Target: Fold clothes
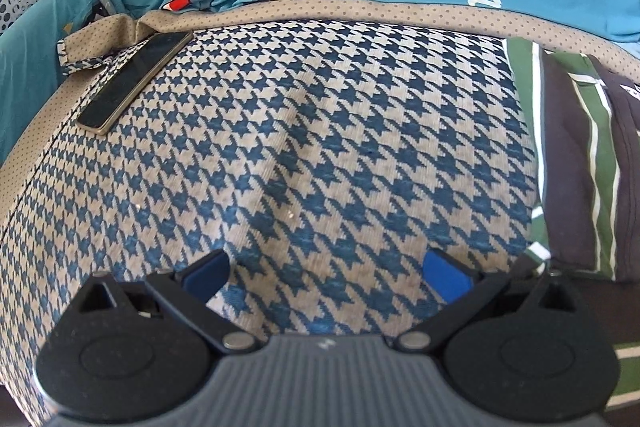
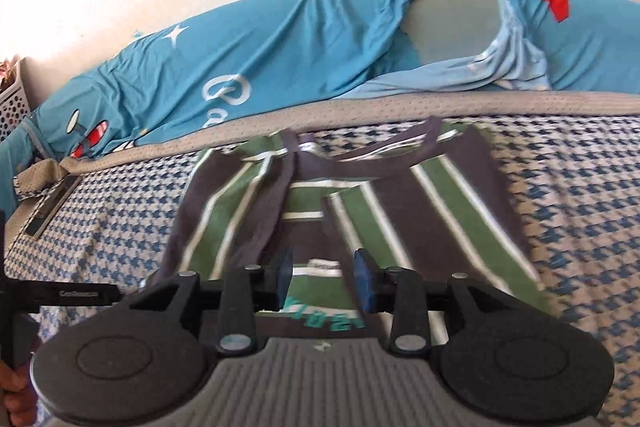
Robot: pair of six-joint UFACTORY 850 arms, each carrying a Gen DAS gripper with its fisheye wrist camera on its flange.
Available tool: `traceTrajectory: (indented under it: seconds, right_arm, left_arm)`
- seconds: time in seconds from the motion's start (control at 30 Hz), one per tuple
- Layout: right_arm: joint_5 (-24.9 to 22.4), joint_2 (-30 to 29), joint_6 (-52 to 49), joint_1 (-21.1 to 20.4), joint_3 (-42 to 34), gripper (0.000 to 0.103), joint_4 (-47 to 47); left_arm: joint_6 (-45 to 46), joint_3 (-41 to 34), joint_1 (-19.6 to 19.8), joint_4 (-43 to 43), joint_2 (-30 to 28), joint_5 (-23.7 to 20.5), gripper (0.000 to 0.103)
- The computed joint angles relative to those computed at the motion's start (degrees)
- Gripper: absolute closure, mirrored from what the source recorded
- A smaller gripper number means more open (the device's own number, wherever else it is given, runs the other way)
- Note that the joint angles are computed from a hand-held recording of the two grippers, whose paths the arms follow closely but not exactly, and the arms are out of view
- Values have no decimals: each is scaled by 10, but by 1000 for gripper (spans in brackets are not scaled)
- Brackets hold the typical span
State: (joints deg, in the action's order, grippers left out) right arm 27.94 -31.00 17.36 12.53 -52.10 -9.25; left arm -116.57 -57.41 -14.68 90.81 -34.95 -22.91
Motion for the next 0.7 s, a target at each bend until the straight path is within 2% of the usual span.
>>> traceTrajectory:
  seconds: [0.07, 0.23, 0.37, 0.4, 0.53, 0.6, 0.7]
  right_arm:
    - [-5, 3, -10, -22, 3, 61, 15]
    - [-22, -4, 6, -79, -3, 60, 23]
    - [-35, -21, 175, -114, -19, 60, -133]
    - [-33, -25, 190, -118, -22, 59, -152]
    - [-14, -32, 153, -115, -26, 54, -140]
    - [-10, -35, 102, -108, -24, 53, -106]
    - [-6, -35, 11, -96, -22, 64, -47]
  left_arm:
    - [4, 0, 4, -15, 2, 2, 0]
    - [-36, 7, 13, 7, 12, 19, 0]
    - [-74, 12, 14, 46, 20, 40, 0]
    - [-72, 12, 12, 48, 20, 39, 0]
    - [-50, 7, 7, 37, 15, 39, 0]
    - [-37, 5, 7, 26, 12, 41, 0]
    - [-29, 4, 8, 17, 11, 45, 0]
